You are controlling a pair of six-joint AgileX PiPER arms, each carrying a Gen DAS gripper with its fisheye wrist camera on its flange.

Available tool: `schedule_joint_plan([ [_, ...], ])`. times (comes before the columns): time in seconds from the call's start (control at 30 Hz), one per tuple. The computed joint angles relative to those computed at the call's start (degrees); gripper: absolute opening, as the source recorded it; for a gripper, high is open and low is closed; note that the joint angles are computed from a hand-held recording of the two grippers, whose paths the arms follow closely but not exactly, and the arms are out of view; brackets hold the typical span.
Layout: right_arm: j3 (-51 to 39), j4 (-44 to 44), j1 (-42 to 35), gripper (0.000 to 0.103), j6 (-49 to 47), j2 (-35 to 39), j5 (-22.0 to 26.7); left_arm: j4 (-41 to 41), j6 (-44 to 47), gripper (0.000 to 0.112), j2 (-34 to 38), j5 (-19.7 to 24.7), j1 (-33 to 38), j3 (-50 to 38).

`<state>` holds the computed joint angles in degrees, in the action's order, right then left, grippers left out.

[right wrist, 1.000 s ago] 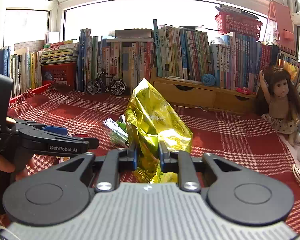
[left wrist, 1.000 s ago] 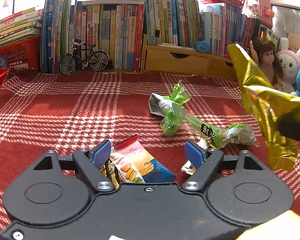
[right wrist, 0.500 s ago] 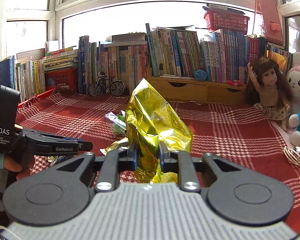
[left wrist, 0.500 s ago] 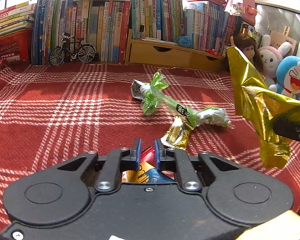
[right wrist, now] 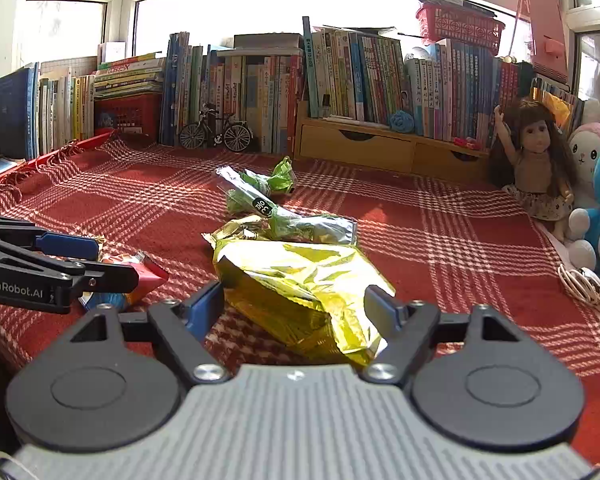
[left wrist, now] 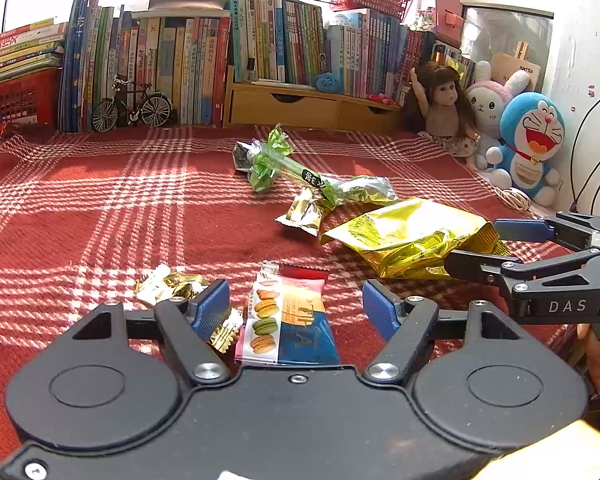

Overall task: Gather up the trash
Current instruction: 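Grasp the gold foil bag with the right gripper while the left grasps the macaron snack packet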

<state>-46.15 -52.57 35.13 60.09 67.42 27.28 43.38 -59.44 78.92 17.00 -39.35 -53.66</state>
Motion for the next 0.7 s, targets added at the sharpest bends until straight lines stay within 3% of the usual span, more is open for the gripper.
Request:
schedule_joint_plan([
  [0.07, -0.35, 2.94, -1.34, 0.093, -3.06, 1.3, -1.16, 2.57, -3.46, 0.074, 1.08, 1.5, -0.63, -0.15],
  [0.23, -1.56, 11.08, -4.97, 0.098, -9.75, 4.35, -4.82, 1.25, -3.86, 0.069, 3.12, -0.33, 0.2, -0.07],
  [0.37, -2.48, 19.38, -7.98, 0.099, -16.03, 6.32, -7.95, 6.11, -7.44, 0.048, 3.47, 1.31, -1.4, -0.29],
  [0.43, -2.71, 23.0, -9.28, 0.098, -18.93, 6.98, -9.26, 4.45, -6.04, 0.047, 3.35, 0.96, -1.31, -0.44],
  [0.6, -2.1, 22.96, -9.2, 0.074, -18.15, 6.34, -9.01, 4.47, -6.65, 0.044, 2.33, 0.35, -1.16, 0.22],
  [0.7, -1.86, 15.74, -6.43, 0.043, -11.5, 5.23, -6.29, 5.19, -8.03, 0.044, 1.57, 0.54, -1.53, 0.5],
])
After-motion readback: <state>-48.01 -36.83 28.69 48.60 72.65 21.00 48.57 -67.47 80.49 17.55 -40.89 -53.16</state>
